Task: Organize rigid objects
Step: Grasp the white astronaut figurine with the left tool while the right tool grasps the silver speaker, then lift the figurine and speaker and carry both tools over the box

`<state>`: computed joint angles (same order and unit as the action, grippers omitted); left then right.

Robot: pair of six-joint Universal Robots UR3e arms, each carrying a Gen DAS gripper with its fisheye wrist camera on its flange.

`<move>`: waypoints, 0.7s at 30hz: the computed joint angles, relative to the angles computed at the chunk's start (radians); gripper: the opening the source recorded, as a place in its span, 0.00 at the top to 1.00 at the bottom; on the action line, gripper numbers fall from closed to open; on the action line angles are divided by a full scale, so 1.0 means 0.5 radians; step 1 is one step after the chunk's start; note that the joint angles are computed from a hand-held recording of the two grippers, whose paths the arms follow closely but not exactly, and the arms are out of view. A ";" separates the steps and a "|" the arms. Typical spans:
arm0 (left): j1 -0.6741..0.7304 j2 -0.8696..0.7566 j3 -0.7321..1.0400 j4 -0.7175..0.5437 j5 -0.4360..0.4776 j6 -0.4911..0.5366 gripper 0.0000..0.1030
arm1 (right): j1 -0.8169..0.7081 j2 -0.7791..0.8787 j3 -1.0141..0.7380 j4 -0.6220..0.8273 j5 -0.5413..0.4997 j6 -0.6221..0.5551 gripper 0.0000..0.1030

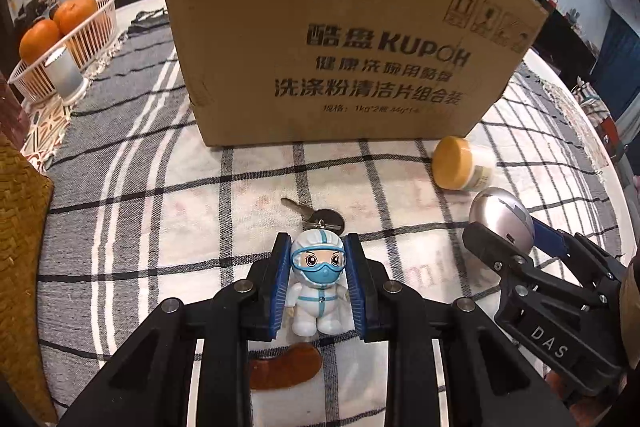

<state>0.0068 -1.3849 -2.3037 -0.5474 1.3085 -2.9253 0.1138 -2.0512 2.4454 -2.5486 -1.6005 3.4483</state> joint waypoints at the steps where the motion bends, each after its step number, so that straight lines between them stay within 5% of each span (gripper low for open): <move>1: 0.018 0.044 -0.009 -0.019 -0.019 0.013 0.74 | 0.006 -0.027 -0.005 0.014 -0.006 0.005 0.41; 21: 0.331 0.685 0.074 -0.422 -0.350 0.145 0.74 | 0.163 -0.240 -0.322 0.157 -0.120 0.045 0.41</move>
